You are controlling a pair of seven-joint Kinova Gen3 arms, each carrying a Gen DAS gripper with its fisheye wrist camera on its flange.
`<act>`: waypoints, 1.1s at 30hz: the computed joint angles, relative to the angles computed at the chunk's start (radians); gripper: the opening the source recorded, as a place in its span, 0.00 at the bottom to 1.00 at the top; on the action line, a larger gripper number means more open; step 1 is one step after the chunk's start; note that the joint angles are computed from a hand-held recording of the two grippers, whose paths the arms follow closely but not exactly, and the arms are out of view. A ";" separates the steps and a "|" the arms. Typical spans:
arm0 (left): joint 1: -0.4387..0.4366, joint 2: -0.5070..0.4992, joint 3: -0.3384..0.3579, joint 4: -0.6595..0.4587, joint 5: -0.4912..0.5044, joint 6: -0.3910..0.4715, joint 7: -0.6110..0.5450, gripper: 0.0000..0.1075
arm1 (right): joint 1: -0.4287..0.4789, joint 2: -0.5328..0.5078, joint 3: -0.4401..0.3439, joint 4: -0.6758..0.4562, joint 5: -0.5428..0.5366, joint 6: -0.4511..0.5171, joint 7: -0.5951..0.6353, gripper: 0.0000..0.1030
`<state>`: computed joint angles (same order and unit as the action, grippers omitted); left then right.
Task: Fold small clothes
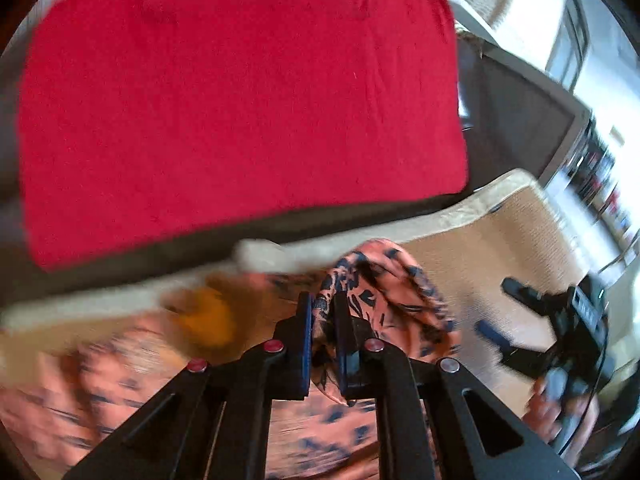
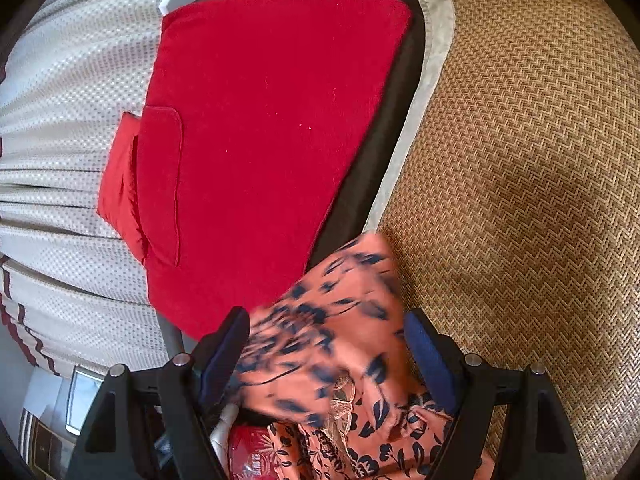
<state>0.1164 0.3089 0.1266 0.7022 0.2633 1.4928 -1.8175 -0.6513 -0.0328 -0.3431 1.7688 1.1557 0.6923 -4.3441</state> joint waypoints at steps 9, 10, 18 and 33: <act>0.123 -0.207 -0.178 0.247 -0.366 -0.260 -0.323 0.13 | -0.012 0.053 0.031 -0.104 -0.140 -0.013 0.250 0.80; 0.118 -0.208 -0.181 0.275 -0.407 -0.251 -0.333 0.14 | -0.017 0.065 0.034 -0.125 -0.160 -0.004 0.291 0.80; -0.125 -0.233 -0.165 0.452 -0.450 -0.211 -0.316 0.22 | -0.028 0.172 0.034 -0.289 -0.294 -0.017 0.603 0.80; -0.727 -0.096 -0.304 0.284 0.030 0.066 -0.089 0.57 | -0.154 0.482 0.075 -0.692 -0.627 -0.022 1.198 0.80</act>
